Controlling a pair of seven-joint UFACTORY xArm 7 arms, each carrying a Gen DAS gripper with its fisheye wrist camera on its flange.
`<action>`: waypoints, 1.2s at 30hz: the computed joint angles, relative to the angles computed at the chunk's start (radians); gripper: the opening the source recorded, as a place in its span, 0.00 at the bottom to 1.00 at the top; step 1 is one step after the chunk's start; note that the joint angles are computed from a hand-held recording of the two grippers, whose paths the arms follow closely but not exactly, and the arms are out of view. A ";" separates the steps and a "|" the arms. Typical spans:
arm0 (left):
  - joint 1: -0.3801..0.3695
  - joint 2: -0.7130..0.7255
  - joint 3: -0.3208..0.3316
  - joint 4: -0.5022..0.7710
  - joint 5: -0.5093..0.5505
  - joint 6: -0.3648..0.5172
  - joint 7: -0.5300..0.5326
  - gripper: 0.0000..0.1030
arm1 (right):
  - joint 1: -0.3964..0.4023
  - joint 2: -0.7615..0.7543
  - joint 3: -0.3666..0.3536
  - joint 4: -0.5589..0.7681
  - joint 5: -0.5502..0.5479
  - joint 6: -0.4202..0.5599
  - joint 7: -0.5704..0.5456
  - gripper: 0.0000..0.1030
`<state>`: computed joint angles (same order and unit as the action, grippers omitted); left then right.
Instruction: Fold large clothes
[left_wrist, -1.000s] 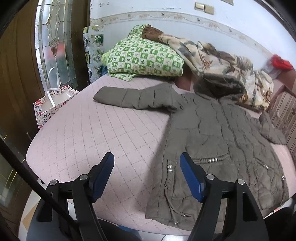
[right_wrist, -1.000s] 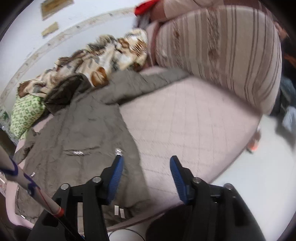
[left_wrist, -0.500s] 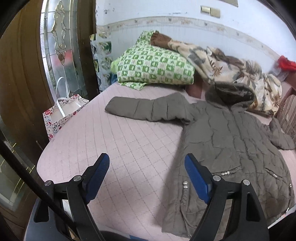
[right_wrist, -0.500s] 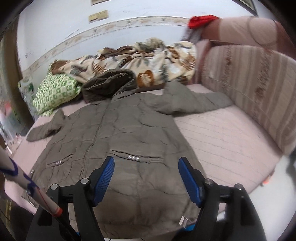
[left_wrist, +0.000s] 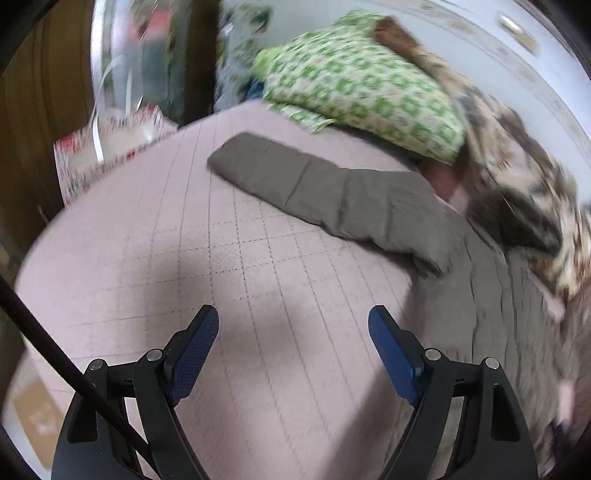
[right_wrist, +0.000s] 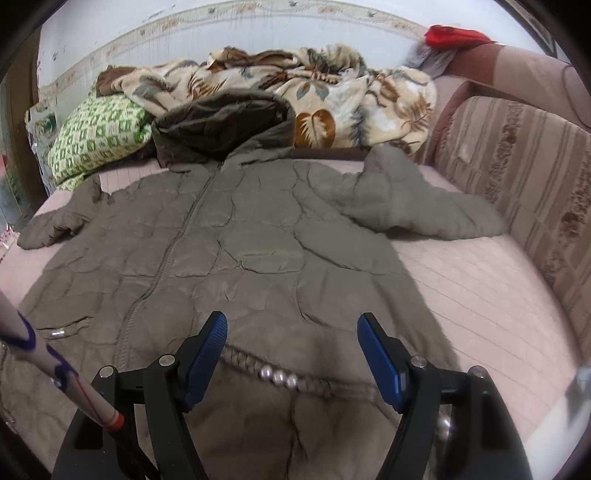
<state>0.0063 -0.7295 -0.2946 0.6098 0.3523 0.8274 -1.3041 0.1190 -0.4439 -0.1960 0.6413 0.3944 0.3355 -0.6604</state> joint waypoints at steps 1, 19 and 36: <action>0.006 0.008 0.021 -0.006 -0.008 -0.022 -0.002 0.80 | 0.020 0.026 -0.011 0.008 0.014 -0.017 -0.021 0.75; 0.134 0.515 0.310 0.141 -0.261 -0.495 0.183 0.80 | -0.020 0.144 0.034 0.060 0.105 0.010 -0.109 0.76; 0.037 0.767 0.314 0.567 0.031 -0.064 0.144 0.16 | -0.066 0.219 0.080 0.084 0.056 -0.013 -0.048 0.83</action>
